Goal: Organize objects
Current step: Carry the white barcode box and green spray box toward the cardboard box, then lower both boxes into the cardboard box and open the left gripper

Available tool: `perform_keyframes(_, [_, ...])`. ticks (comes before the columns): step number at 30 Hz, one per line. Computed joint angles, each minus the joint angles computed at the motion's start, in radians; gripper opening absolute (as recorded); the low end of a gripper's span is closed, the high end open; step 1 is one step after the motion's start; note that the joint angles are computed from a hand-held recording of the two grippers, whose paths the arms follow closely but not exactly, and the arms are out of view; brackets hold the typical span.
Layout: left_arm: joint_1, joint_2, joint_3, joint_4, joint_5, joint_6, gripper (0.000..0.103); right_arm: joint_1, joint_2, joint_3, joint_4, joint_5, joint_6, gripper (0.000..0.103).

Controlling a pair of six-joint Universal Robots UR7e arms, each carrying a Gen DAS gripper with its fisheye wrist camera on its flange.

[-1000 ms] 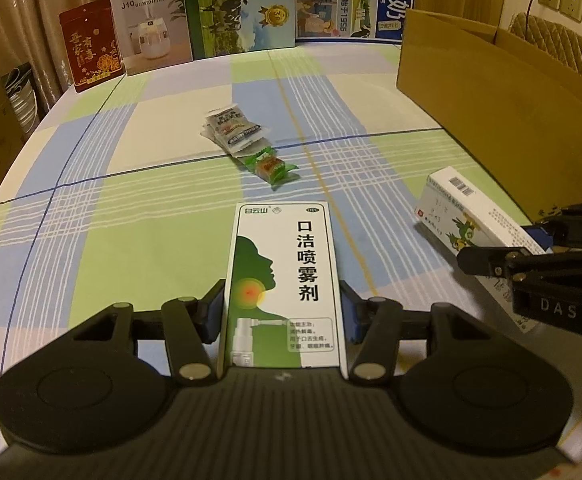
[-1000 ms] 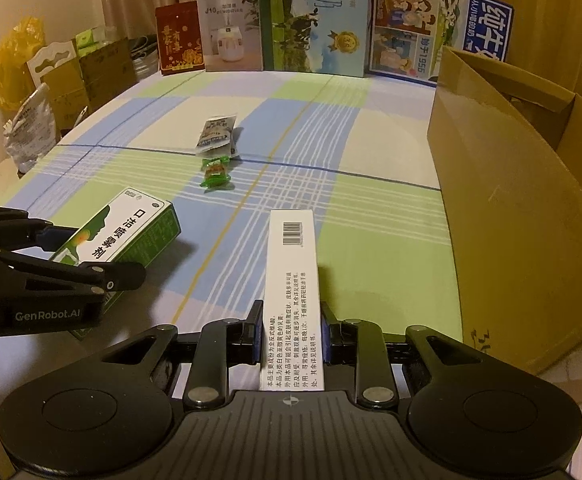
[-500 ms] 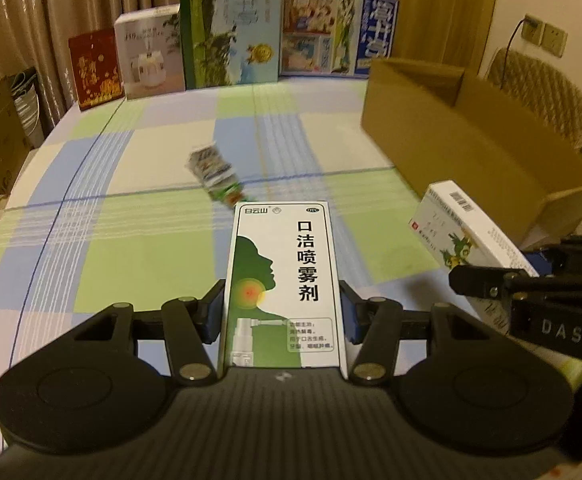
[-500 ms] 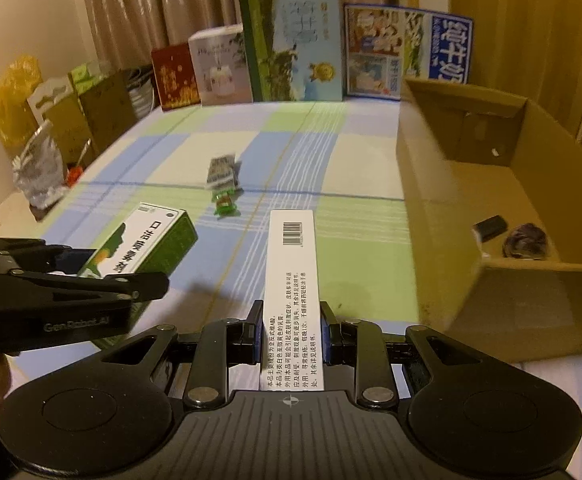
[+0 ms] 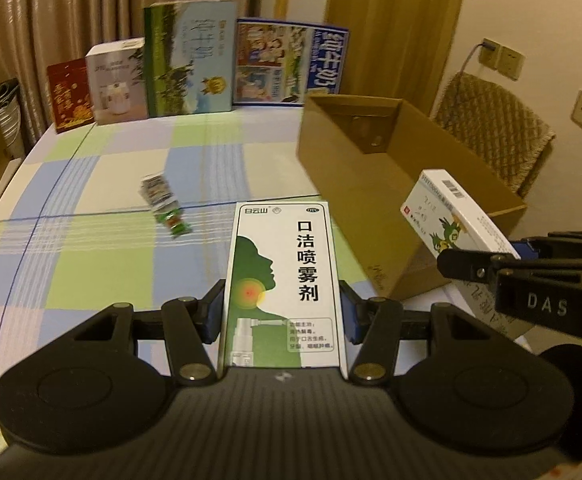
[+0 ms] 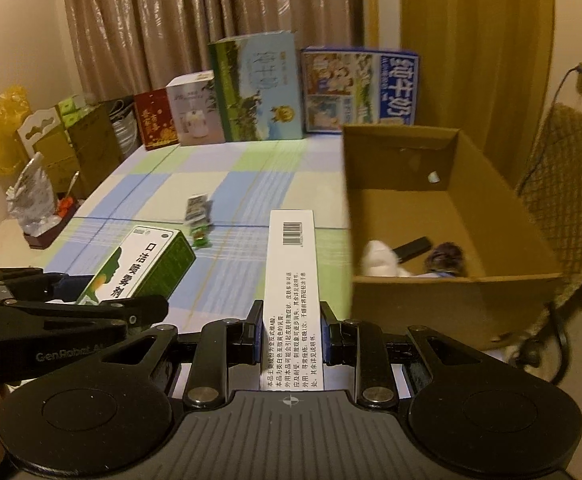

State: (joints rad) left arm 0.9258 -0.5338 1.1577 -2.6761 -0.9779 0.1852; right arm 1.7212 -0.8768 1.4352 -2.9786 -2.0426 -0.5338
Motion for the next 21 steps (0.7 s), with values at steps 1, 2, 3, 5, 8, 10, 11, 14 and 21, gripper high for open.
perform_keyframes(1, [-0.006, 0.003, -0.001, 0.003, -0.005, -0.001, 0.051, 0.0, -0.008, 0.003, -0.004, -0.008, 0.003, 0.023])
perform_keyframes(2, [-0.011, 0.006, -0.006, 0.008, -0.011, -0.001, 0.051, -0.001, -0.015, 0.007, -0.009, -0.014, 0.004, 0.023])
perform_keyframes(3, [-0.015, 0.011, -0.012, 0.013, -0.017, 0.001, 0.051, -0.001, -0.022, 0.01, -0.016, -0.019, 0.002, 0.023])
perform_keyframes(5, [-0.024, 0.023, -0.028, 0.022, -0.029, 0.005, 0.051, -0.003, -0.035, 0.015, -0.028, -0.032, -0.004, 0.023])
perform_keyframes(8, [-0.037, 0.044, -0.06, 0.04, -0.049, 0.015, 0.051, -0.01, -0.051, 0.012, -0.042, -0.051, 0.001, 0.023])
perform_keyframes(10, [-0.046, 0.063, -0.087, 0.056, -0.06, 0.019, 0.051, -0.016, -0.061, 0.007, -0.047, -0.06, 0.005, 0.023])
perform_keyframes(11, [-0.049, 0.071, -0.099, 0.062, -0.065, 0.021, 0.051, -0.019, -0.064, 0.003, -0.048, -0.065, 0.006, 0.023])
perform_keyframes(14, [-0.058, 0.097, -0.141, 0.086, -0.084, 0.022, 0.051, -0.026, -0.075, -0.006, -0.051, -0.071, -0.006, 0.023])
perform_keyframes(21, [-0.073, 0.147, -0.216, 0.123, -0.103, 0.035, 0.051, -0.042, -0.089, -0.024, -0.044, -0.075, -0.012, 0.023])
